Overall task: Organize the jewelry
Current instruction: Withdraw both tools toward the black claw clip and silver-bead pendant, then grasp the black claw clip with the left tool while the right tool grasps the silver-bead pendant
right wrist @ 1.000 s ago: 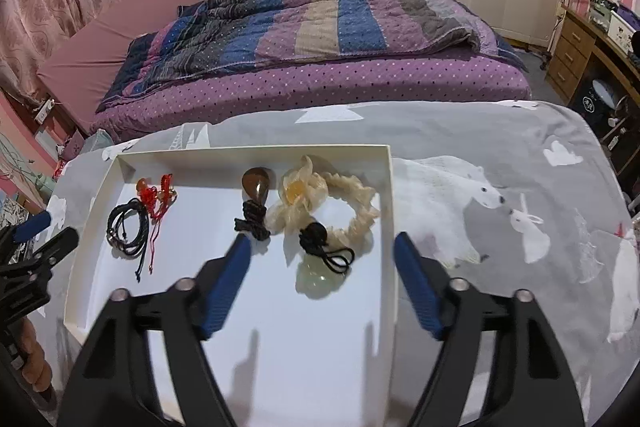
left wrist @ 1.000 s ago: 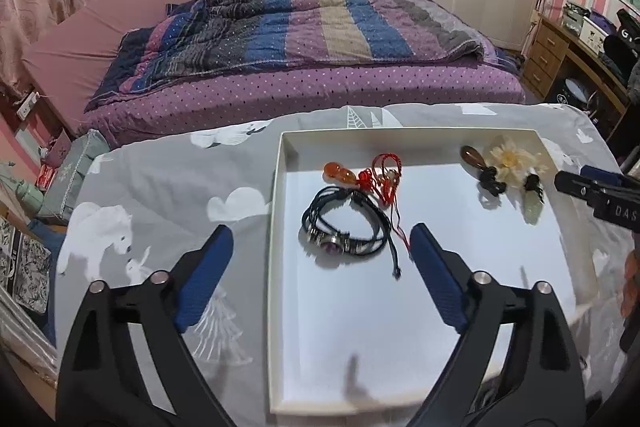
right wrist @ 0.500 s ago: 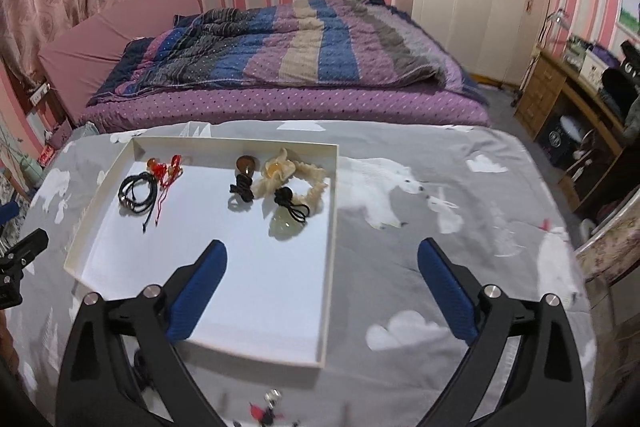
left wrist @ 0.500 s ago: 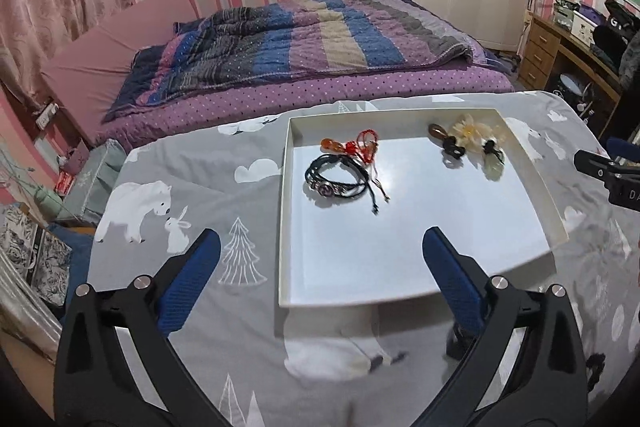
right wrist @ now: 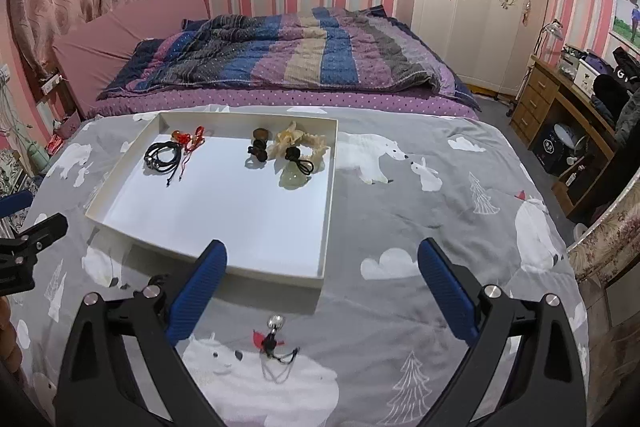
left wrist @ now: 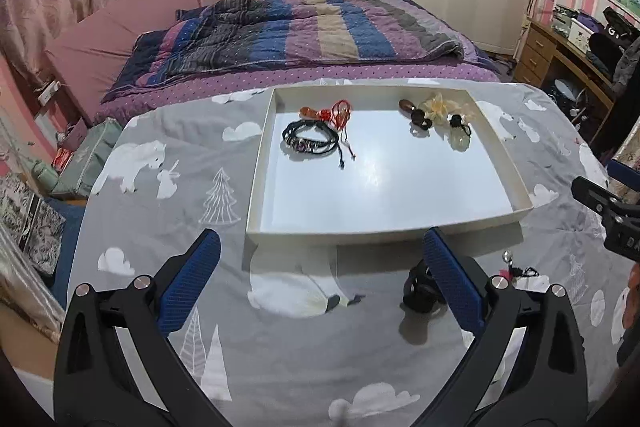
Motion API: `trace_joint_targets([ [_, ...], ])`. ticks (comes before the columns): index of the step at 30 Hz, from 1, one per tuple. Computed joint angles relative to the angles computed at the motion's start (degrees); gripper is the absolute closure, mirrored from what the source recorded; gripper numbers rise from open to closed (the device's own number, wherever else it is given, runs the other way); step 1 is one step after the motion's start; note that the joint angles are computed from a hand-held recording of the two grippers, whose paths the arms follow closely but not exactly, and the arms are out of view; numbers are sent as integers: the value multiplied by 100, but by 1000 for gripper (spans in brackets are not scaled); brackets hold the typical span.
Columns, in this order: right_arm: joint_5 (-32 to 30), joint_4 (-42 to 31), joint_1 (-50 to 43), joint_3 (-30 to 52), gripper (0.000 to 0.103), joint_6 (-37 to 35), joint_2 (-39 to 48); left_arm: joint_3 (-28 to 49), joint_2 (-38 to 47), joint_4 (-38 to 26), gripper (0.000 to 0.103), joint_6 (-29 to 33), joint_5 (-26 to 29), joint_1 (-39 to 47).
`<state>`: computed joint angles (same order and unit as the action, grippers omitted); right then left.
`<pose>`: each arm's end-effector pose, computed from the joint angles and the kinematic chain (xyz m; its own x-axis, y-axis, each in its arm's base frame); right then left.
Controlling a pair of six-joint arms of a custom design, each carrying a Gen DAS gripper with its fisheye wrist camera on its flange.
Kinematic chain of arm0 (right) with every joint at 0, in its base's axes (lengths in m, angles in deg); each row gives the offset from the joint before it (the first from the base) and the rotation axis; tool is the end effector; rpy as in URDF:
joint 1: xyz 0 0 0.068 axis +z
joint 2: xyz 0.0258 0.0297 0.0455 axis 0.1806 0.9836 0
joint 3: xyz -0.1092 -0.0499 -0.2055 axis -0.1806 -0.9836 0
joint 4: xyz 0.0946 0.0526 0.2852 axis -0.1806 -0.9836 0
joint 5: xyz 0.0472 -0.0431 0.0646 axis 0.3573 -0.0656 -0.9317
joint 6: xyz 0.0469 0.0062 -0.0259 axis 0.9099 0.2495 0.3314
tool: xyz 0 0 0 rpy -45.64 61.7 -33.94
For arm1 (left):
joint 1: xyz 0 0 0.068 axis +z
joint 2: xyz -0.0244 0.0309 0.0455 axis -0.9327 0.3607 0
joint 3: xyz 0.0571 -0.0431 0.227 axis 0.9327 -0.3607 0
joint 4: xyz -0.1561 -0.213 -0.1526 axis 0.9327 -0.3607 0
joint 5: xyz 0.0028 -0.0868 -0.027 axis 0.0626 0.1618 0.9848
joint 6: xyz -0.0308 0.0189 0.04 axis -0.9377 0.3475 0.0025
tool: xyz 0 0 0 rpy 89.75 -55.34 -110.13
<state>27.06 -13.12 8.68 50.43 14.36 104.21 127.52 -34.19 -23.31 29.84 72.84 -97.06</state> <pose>0.2009 -0.0079 0.2822 -0.7108 0.0629 -0.7006 0.0948 0.9955 -0.0068 0.2104 -0.1015 0.2703 -0.7442 0.1207 -0.6570 0.1130 0.9921 0.0543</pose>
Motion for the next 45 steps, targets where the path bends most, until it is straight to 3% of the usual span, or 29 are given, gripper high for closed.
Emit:
trace_joint_targets([
  [5, 101, -119, 116, -374, 7, 106, -507, -277, -188, -73, 3, -190, 193, -37],
  [11, 123, -196, 117, -759, 7, 103, -957, -552, -305, -186, 3, -446, -36, -326],
  [21, 619, -57, 527, -1510, 7, 115, -1386, -1023, -69, 385, 3, -371, -57, -802],
  [28, 1, 32, 268, -1759, 7, 0, -1271, -1134, 238, 690, 4, -195, 274, -896],
  [30, 50, 83, 297, -1807, 7, -30, -1212, -1164, 343, 788, 6, -173, 234, -972],
  [32, 24, 108, 283, -1842, 7, -48, -1164, -1148, 485, 845, 16, -113, 294, -969],
  [36, -83, 123, 295, -1886, 8, -79, -1082, -1120, 648, 929, 21, -90, 552, -865],
  [40, -285, 131, 316, -1868, 31, -84, -875, -1097, 741, 1008, 28, -77, 676, -858],
  [43, -340, 174, 338, -1897, 32, -61, -758, -1078, 809, 1069, 29, -59, 634, -937],
  [45, -393, 194, 356, -1906, 39, -59, -728, -1047, 882, 1097, 30, -40, 674, -939],
])
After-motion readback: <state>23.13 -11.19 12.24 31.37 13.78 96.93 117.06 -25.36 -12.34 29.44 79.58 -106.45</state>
